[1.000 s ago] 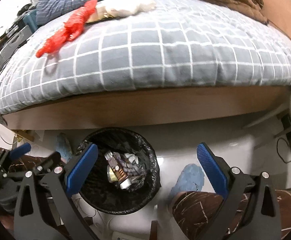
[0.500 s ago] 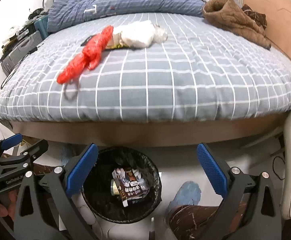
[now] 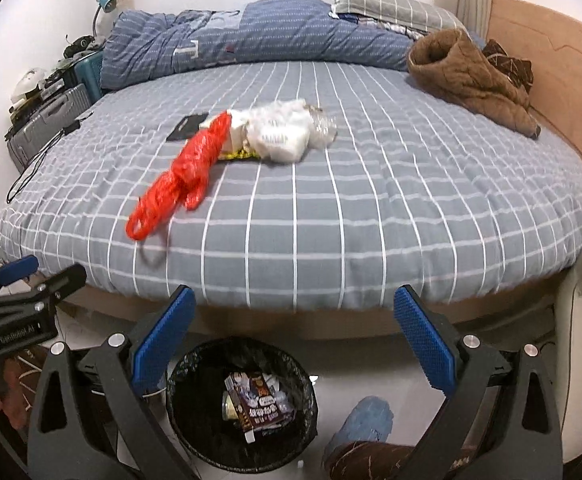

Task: Collect trash
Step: 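Move both tools back up toward the trash on the bed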

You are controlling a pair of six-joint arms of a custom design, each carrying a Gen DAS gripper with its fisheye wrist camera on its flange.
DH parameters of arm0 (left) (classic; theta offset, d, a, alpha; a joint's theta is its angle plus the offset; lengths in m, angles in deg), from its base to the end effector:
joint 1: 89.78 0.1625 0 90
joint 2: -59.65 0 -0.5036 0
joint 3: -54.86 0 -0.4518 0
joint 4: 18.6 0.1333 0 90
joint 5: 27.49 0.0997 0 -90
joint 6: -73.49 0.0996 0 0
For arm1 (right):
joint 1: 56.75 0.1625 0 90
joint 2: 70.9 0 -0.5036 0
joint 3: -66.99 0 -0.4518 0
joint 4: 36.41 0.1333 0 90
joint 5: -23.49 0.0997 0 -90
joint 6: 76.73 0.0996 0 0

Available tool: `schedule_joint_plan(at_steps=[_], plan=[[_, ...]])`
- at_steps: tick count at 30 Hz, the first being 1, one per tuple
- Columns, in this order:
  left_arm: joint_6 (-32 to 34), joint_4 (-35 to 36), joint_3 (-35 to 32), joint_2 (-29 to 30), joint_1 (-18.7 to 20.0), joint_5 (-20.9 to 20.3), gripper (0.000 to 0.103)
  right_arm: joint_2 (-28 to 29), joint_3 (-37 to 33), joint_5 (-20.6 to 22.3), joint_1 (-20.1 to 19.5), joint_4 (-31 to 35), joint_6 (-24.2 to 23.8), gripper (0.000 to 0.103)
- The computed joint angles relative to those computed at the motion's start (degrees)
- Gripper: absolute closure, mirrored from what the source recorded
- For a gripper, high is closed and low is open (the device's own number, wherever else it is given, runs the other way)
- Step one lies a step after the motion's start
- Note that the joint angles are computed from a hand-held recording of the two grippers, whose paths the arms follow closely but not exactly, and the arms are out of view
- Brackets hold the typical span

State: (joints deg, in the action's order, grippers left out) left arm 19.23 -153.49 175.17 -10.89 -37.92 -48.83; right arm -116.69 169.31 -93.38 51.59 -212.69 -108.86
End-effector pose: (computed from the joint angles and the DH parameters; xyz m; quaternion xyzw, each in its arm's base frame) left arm -0.1655 -0.5768 0.2478 -0.0919 0.8203 -0.3823 0.4154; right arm 0.3138 -0.6661 0.1189 0.3468 -0.8758 0.2209 0.2529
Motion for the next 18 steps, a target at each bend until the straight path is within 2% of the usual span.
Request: schedule_joint_plan(at_steps=[8,18], plan=[[9.4,-7.7,-4.6,1.2,3.2,1.9,0.006,4.0,-7.2,0.9,0.8,2.4,-0.9,0.008],[25.8,-19.7,-14.8,6.2,10.2,1.7,0.006,11.7,-19.1,0.8,1.0,6.3,-1.6,0.008]])
